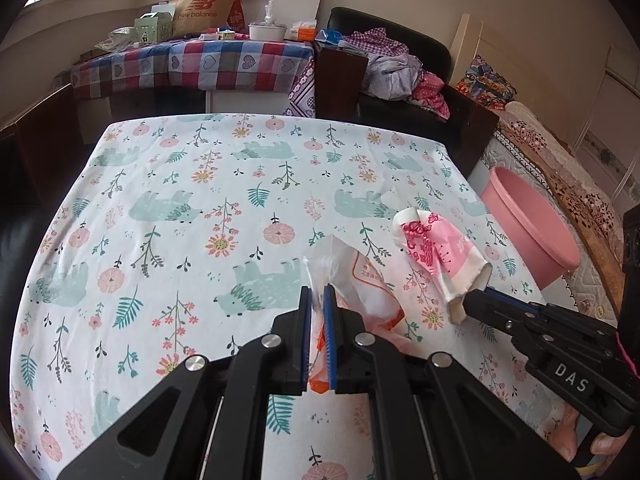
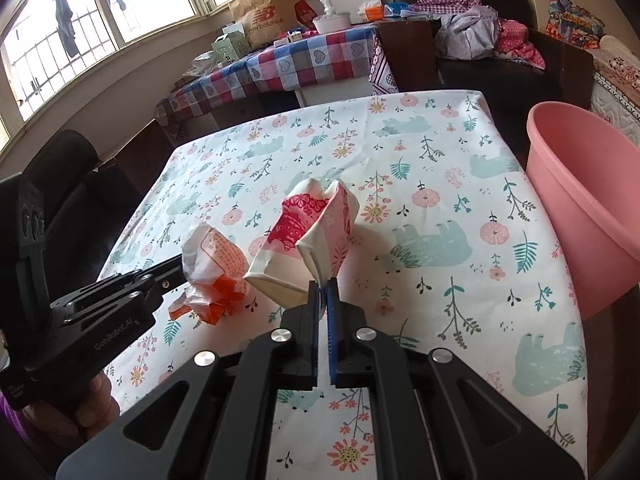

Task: Collect trash
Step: 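Grasp the pink-patterned paper cup with the right gripper, then carry the clear bag and paper cup over the pink bucket and release both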

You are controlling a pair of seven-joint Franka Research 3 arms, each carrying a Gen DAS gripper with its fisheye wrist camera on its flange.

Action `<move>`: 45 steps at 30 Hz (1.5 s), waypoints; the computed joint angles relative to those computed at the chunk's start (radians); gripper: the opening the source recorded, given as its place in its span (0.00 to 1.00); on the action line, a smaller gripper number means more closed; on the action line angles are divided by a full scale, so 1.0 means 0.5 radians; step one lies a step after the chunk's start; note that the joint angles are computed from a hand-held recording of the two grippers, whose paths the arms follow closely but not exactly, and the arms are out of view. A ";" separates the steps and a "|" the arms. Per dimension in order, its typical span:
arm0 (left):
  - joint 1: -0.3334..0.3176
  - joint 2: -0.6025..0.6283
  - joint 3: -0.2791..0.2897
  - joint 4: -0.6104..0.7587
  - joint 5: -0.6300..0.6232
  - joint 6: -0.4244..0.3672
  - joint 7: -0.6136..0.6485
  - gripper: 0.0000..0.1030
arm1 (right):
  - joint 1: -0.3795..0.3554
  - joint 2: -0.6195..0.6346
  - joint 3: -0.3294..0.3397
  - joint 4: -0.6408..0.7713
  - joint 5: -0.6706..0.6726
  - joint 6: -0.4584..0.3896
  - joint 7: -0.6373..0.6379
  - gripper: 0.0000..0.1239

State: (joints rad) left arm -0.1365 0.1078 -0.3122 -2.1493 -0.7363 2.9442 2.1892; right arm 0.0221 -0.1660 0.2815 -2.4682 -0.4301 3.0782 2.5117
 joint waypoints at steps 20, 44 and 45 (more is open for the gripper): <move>0.002 -0.020 0.024 -0.020 0.032 0.023 -0.064 0.05 | 0.257 0.172 -0.223 0.235 -0.180 -0.239 -0.013 0.15; -0.018 0.060 -0.076 0.251 0.422 0.147 -0.295 0.05 | -0.472 -0.333 0.177 -0.168 -0.117 0.150 0.171 0.07; -0.017 0.068 -0.098 0.269 0.422 0.149 -0.291 0.05 | -0.505 -0.344 0.194 -0.179 -0.099 0.158 0.161 0.07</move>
